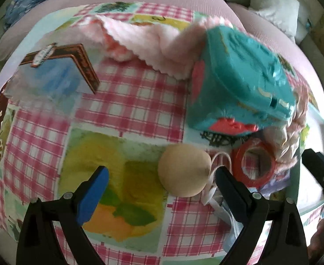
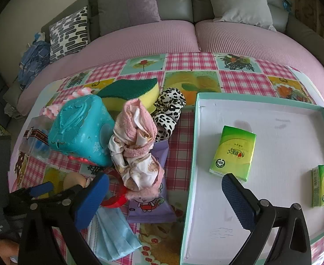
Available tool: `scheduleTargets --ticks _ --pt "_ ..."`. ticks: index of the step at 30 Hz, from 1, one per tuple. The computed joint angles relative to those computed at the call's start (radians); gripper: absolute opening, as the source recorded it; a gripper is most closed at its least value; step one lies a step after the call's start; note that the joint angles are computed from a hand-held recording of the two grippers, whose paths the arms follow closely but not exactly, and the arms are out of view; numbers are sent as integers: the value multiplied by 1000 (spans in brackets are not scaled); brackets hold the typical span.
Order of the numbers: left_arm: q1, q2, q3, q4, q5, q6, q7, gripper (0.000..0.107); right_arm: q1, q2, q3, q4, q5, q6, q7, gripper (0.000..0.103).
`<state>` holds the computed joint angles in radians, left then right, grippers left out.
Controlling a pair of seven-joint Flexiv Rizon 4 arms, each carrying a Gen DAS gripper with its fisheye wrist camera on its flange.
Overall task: Organize soft objects
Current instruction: 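Grasp the beige sponge ball with the left tool while the right tool grasps the pink scrunchie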
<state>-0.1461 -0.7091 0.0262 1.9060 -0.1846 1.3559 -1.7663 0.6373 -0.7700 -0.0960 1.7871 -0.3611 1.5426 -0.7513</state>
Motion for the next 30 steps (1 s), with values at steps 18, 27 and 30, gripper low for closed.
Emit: scheduleTargets --ticks 18,27,30 --pt "-41 -11 28 -40 50 -1 -12 55 2 2 -5 4 3 8 -5 103" --pt "7 4 -7 -3 23 37 30 49 33 -20 -39 -13 9 60 -17 100" --pt "9 -7 -7 -7 16 45 38 49 41 -36 -45 -28 15 79 -30 91"
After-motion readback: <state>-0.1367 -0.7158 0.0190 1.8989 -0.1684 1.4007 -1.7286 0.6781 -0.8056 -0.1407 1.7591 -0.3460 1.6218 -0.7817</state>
